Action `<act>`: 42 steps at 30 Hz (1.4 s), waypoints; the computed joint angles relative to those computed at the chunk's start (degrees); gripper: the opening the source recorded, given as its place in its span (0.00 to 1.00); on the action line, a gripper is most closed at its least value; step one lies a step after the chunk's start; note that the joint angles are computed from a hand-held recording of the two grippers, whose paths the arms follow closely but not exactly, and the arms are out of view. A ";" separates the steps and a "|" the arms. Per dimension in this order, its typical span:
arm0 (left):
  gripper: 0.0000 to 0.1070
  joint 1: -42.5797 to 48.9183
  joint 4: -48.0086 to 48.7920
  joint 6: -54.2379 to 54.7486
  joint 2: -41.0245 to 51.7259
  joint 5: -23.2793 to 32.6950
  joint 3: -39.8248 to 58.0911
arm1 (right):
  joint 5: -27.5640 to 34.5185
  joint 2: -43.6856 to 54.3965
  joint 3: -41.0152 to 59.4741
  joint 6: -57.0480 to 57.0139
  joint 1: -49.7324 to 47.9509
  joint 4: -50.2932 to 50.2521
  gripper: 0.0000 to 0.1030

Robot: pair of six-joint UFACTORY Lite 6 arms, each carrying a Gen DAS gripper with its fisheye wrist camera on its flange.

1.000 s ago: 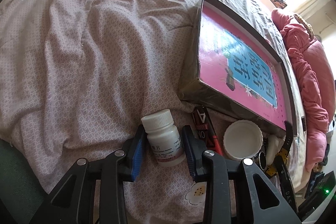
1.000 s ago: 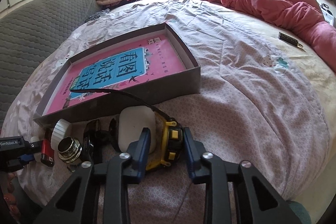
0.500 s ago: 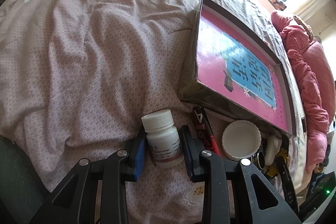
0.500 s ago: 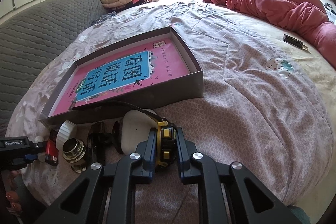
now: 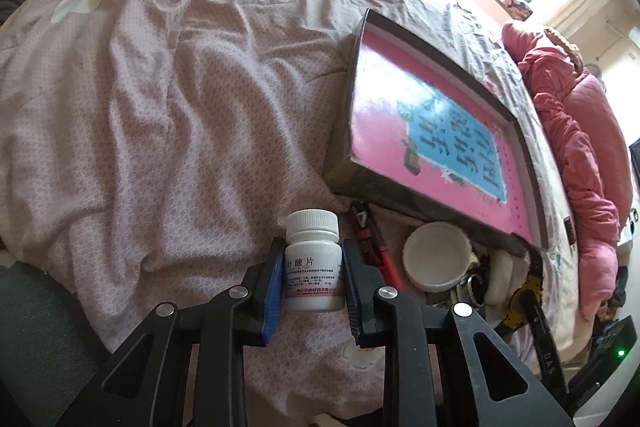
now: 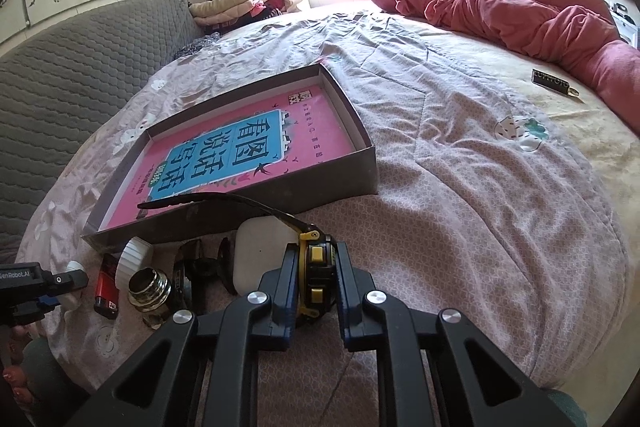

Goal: Organize rigid objects
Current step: 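Grasp the white pill bottle with the left gripper while the right gripper grasps the yellow-black watch, then lift the pill bottle with the left gripper while the right gripper carries the watch over the tray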

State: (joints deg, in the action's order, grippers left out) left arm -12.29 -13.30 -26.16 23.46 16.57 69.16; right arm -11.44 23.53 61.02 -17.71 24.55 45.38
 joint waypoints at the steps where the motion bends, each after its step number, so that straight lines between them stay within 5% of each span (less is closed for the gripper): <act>1: 0.26 0.00 -0.02 -0.23 0.04 0.04 -0.32 | -0.07 -0.10 -0.11 0.02 -0.01 0.07 0.16; 26: 0.25 -3.25 4.87 -3.25 -7.22 1.52 1.46 | 1.14 -8.04 -3.53 5.49 -1.69 -5.11 0.16; 34: 0.25 -4.68 6.91 -4.69 -5.86 2.21 4.21 | 2.50 -10.46 -2.11 -7.19 -1.58 7.02 0.16; 42: 0.25 -4.94 5.71 -3.18 -2.40 4.78 10.85 | 3.65 -9.78 3.90 -33.72 -1.63 32.24 0.16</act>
